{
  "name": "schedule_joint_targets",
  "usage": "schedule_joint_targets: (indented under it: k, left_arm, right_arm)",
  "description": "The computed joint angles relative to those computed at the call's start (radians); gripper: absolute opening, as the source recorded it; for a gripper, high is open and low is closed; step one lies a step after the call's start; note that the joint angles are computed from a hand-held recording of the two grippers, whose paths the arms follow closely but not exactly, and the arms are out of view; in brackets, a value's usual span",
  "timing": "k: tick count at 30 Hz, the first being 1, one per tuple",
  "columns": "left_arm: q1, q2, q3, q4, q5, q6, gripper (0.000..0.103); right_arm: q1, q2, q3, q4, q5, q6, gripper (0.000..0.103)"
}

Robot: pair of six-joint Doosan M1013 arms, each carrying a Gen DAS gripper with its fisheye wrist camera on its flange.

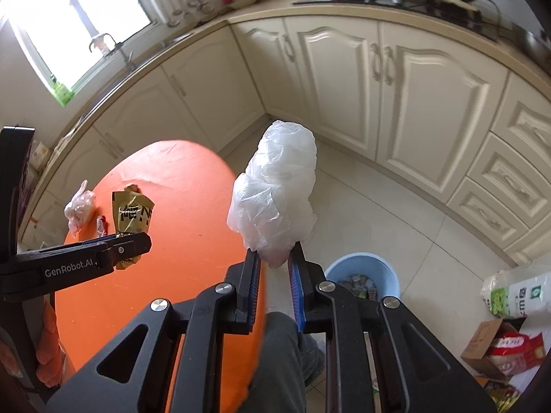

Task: Collect trash
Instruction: 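Carry the clear bag and gold wrapper with both tools to the blue bucket, then open both tools over the blue bucket to drop the bag and wrapper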

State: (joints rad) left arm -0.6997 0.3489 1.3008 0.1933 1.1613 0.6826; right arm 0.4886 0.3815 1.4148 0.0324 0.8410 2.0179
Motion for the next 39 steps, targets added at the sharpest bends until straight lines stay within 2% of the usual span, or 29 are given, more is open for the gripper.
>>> schedule_joint_targets:
  k: [7, 12, 17, 27, 29, 30, 31, 39]
  left_arm:
    - [-0.056, 0.054, -0.071, -0.029, 0.035, 0.064, 0.034]
    - [-0.079, 0.100, -0.133, -0.043, 0.056, 0.109, 0.034]
    - [-0.088, 0.152, -0.195, -0.069, 0.075, 0.166, 0.035]
    - [-0.085, 0.331, -0.416, -0.094, 0.207, 0.276, 0.036]
    - [-0.089, 0.368, -0.467, -0.079, 0.234, 0.290, 0.041]
    - [-0.090, 0.385, -0.489, -0.077, 0.249, 0.296, 0.051]
    - [-0.091, 0.401, -0.510, -0.079, 0.262, 0.301, 0.057]
    - [-0.083, 0.480, -0.606, -0.102, 0.330, 0.286, 0.057]
  right_arm:
    - [-0.045, -0.090, 0.107, -0.067, -0.029, 0.106, 0.018]
    - [-0.077, -0.134, 0.167, -0.083, -0.032, 0.155, 0.018]
    - [-0.111, -0.167, 0.218, -0.099, -0.026, 0.199, 0.018]
    - [-0.168, -0.190, 0.285, -0.090, -0.015, 0.243, 0.018]
    - [-0.179, -0.190, 0.294, -0.085, -0.013, 0.246, 0.018]
    - [-0.184, -0.190, 0.297, -0.082, -0.013, 0.245, 0.018]
    - [-0.191, -0.190, 0.302, -0.078, -0.013, 0.246, 0.018]
    - [-0.206, -0.165, 0.305, -0.029, -0.008, 0.205, 0.018]
